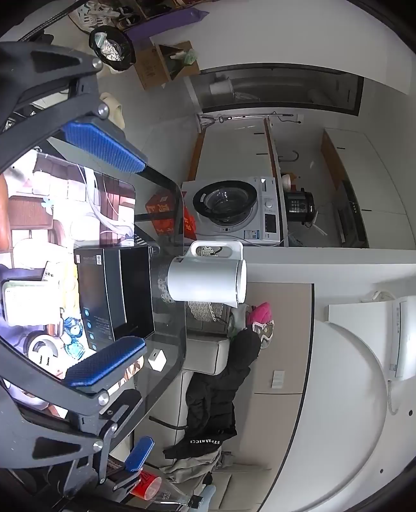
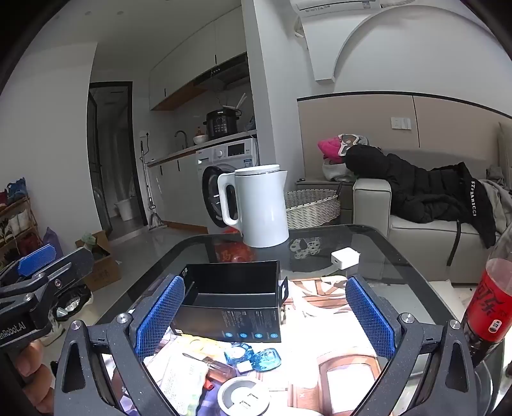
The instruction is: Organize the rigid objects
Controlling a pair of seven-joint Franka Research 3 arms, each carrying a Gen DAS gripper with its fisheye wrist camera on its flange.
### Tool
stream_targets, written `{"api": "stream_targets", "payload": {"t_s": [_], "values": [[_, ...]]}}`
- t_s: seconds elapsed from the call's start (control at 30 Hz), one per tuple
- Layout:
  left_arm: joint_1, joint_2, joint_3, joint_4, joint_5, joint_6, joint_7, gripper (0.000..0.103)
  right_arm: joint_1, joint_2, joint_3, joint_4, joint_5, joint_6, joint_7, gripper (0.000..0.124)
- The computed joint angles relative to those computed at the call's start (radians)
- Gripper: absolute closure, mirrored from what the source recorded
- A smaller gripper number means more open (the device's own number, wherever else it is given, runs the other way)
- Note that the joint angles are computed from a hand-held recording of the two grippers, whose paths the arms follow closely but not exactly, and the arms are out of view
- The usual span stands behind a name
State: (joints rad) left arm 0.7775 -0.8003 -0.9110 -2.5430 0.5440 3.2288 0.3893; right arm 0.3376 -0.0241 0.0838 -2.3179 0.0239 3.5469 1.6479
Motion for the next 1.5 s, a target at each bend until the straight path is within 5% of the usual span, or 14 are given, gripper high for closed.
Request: {"api": "stream_targets", "payload": {"t_s": [0.27,0.33,1.5], "values": [[-0.011,0.000,0.028,-0.027,-0.020,0.034,0.008,0.000,0.005,0.006,0.013,0.002,0.069,0.009,-0.085,0.021],[0.003,-0.001,-0.003,-0.008,-0.032,0.018,0.000,0.000,0.011,-0.001,0.021,-0.009,0.099,0.013,-0.110,0.021],[-0.018,0.006,0.012,-0.008,-0.018,0.004,0.002,0.000,0.009,0.025,0.020,0.007,0.097,0.002,-0.112,0.021]]}}
